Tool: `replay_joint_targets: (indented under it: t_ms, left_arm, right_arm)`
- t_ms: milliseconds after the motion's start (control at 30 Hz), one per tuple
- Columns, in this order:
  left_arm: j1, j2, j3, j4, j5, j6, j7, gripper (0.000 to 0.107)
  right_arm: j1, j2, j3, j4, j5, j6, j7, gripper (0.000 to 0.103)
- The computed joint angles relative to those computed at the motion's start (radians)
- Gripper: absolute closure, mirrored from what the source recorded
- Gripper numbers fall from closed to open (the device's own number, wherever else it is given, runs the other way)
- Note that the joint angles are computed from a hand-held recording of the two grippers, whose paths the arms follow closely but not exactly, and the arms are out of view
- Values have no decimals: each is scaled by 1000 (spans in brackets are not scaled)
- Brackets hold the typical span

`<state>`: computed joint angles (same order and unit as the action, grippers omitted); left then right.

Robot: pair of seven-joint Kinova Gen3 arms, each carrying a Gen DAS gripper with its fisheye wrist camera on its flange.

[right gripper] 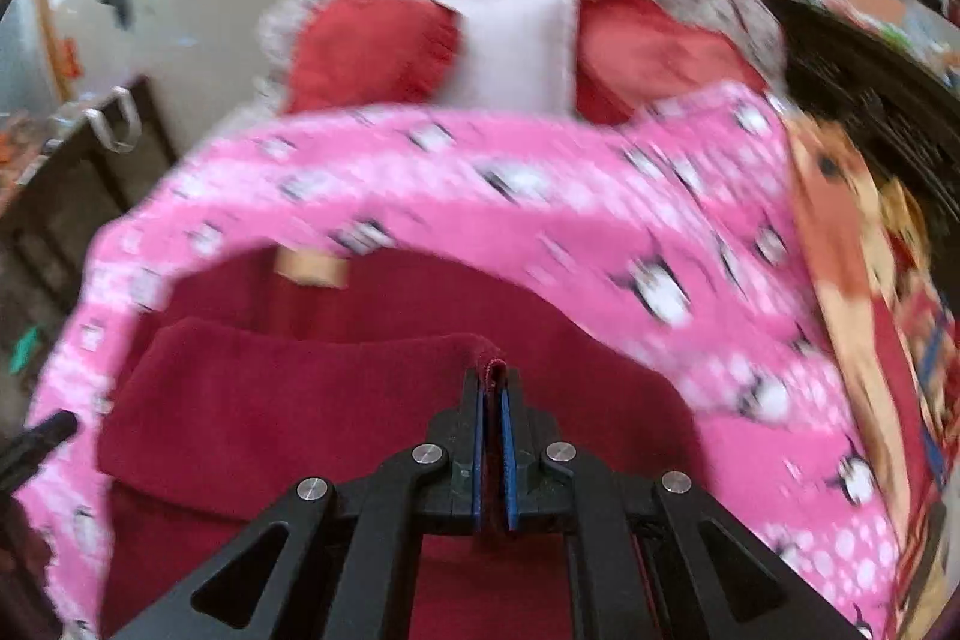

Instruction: Fold small clothes

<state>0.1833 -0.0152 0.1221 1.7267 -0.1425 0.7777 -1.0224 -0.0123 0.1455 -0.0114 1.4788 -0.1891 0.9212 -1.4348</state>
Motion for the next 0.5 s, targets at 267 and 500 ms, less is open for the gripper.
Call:
replay_joint_targets:
  t_ms: [267,500]
  left_arm:
    - [76,151,-7,-97,-117,66,94,61]
    - [64,143,-33,-103,-61,60,78,59]
  right_arm:
    - [40,46,17,-6,-30,12,2,91]
    - [113,4,25,22,-110,-3,42,63]
